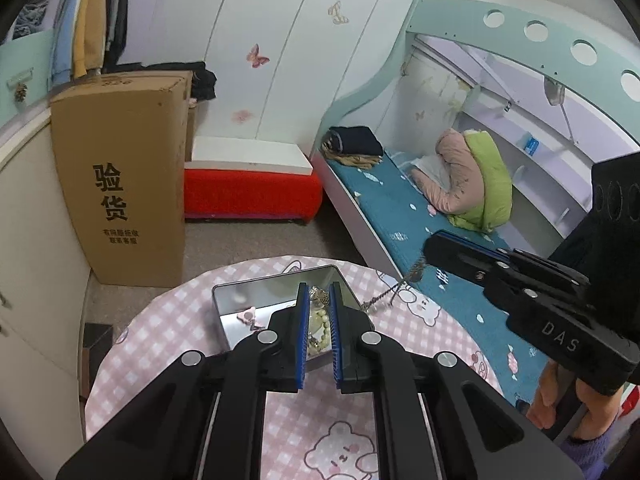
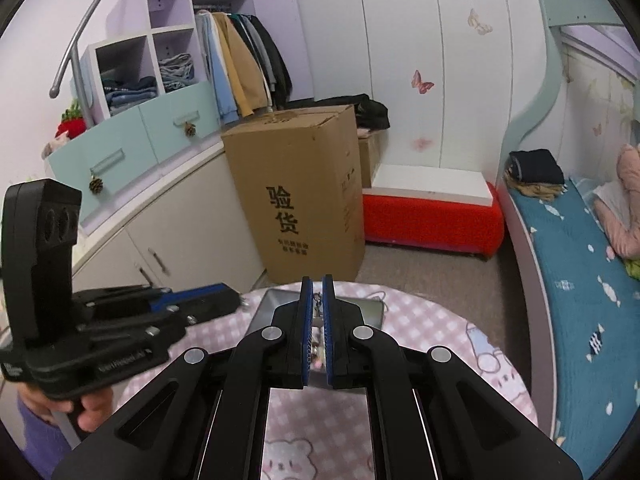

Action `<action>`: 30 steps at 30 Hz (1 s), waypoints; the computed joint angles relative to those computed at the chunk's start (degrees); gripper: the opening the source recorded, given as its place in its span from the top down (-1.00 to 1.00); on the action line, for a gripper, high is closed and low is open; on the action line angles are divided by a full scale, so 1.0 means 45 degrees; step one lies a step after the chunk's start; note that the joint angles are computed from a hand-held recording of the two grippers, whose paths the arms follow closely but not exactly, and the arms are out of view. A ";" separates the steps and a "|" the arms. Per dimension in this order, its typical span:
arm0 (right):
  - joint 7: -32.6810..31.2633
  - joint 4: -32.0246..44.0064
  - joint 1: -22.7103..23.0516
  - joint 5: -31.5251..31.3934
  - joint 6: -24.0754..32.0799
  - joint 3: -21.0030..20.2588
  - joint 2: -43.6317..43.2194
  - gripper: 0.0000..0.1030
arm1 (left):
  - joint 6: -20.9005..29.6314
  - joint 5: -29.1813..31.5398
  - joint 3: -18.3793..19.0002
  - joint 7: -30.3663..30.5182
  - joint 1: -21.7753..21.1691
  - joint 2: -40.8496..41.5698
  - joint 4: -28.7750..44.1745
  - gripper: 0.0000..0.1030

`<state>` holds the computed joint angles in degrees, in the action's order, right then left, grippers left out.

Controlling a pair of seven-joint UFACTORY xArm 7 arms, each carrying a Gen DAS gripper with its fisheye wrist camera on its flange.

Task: Organize jewelry
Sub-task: 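Carry both silver pieces into the grey tin and open both tools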

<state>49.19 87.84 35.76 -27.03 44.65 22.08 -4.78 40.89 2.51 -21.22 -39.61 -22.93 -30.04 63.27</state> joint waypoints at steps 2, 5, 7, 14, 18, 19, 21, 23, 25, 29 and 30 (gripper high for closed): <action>-0.0023 0.0261 0.0035 0.0039 0.0117 -0.0022 0.0384 0.90 | 0.0040 -0.0137 0.0149 0.0153 -0.0062 0.0276 0.0051 0.84; -0.0016 0.0263 0.0161 0.0293 0.0003 -0.0230 0.0768 0.90 | 0.0102 -0.0272 0.0246 0.0195 -0.0120 0.0648 0.0019 0.84; -0.0019 0.0218 0.0249 0.0446 -0.0025 -0.0366 0.0986 0.90 | 0.0174 -0.0290 0.0300 0.0203 -0.0153 0.0828 -0.0109 0.84; -0.0028 -0.0113 0.0491 0.0926 -0.0213 -0.0749 0.1445 0.90 | 0.0262 -0.0432 0.0507 0.0196 -0.0328 0.1364 -0.0435 0.84; -0.0035 -0.0386 0.0537 0.1172 -0.0391 -0.0884 0.1471 0.90 | 0.0300 -0.0511 0.0644 0.0234 -0.0410 0.1486 -0.0565 0.84; -0.0028 -0.0425 0.0544 0.1178 -0.0404 -0.0896 0.1476 0.90 | 0.0322 -0.0458 0.0620 0.0127 -0.0363 0.1502 -0.0558 0.84; 0.0004 -0.0536 0.0553 0.1224 -0.0465 -0.0905 0.1442 0.90 | 0.0326 -0.0466 0.0632 0.0022 -0.0364 0.1509 -0.0575 0.84; -0.0023 -0.0610 0.0539 0.1285 -0.0507 -0.0914 0.1411 0.89 | 0.0409 -0.0429 0.0604 -0.0118 -0.0340 0.1557 -0.0533 0.83; -0.0020 -0.0651 0.0538 0.1351 -0.0547 -0.0905 0.1404 0.89 | 0.0471 -0.0446 0.0640 -0.0115 -0.0379 0.1569 -0.0528 0.72; -0.0150 -0.0829 0.0466 0.1544 -0.0660 -0.0911 0.1297 0.89 | 0.0435 -0.0337 0.0574 -0.0520 -0.0294 0.1379 -0.0637 0.28; -0.0165 -0.0864 0.0452 0.1580 -0.0685 -0.0906 0.1274 0.89 | 0.0459 -0.0343 0.0582 -0.0516 -0.0316 0.1348 -0.0640 0.28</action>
